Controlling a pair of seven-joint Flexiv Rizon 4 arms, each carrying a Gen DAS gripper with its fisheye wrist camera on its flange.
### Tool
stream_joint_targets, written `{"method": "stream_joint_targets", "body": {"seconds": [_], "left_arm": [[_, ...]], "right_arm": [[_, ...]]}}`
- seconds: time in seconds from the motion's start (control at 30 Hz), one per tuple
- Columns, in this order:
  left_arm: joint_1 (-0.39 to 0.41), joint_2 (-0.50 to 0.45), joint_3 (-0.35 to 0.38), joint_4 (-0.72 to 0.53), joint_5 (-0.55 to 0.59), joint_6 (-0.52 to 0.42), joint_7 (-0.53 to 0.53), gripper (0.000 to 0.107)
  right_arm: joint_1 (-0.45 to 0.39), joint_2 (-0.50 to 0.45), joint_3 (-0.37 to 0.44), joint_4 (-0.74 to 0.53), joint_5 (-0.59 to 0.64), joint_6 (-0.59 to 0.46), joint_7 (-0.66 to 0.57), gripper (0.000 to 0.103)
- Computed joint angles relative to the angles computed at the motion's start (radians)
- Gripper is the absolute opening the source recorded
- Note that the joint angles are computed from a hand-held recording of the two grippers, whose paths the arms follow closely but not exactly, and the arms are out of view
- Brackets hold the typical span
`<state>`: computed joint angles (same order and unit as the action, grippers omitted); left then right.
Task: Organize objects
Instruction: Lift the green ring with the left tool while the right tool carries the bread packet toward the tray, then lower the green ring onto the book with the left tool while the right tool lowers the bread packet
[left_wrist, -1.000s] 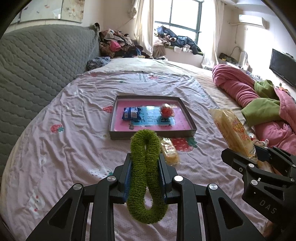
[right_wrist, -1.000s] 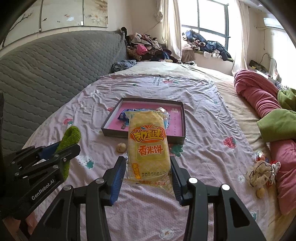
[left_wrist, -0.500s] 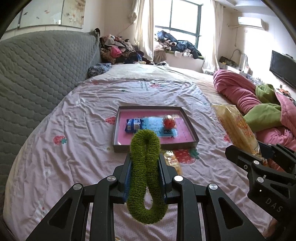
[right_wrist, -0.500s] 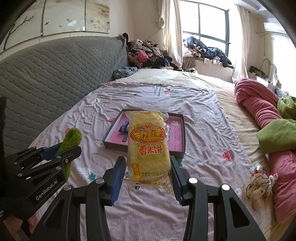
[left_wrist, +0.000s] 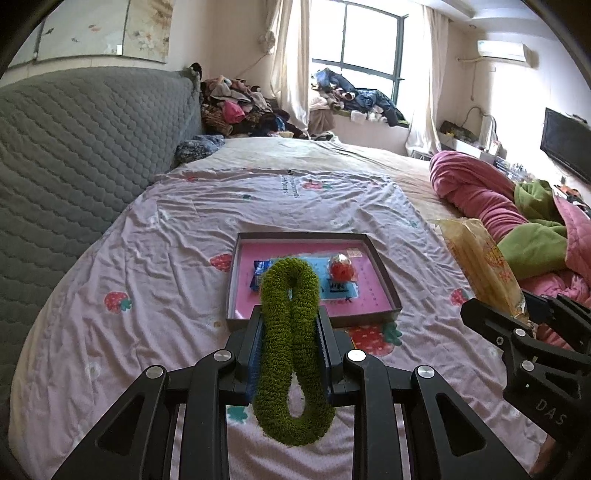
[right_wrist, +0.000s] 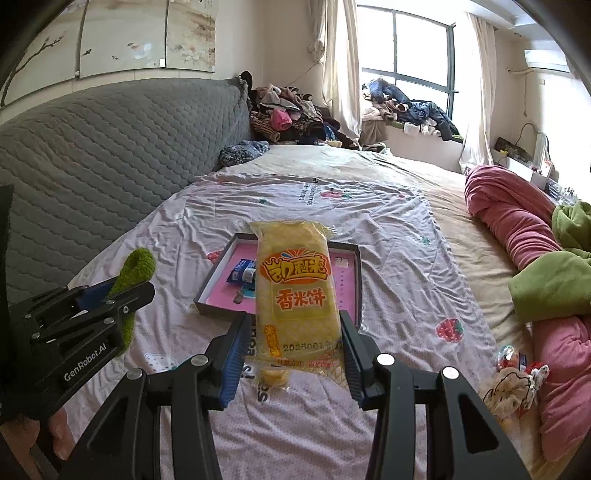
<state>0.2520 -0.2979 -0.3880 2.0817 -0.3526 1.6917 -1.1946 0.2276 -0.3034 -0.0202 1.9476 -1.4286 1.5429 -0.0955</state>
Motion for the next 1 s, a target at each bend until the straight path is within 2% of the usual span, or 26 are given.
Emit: {"method": "stream_joint_targets", "body": {"seconds": [0.4,0.7,1.0], "left_arm": [[-0.166,-0.105,0.17,-0.192,0.024,-0.063,-0.022,0.026],[-0.231,-0.196,0.231,-0.331,0.033,-0.109,-0.039,0.026],[-0.288,-0.293,0.296,-0.455,0.064,-0.154,-0.071,0.026]], "right_arm": [[0.022,-0.056,-0.045,-0.079,0.077,0.015,-0.071,0.047],[0.064,-0.117,-0.11,-0.136,0.16,0.041,-0.13,0.047],[0.115,-0.2,-0.164,-0.196,0.34,0.067,-0.264,0.047]]}}
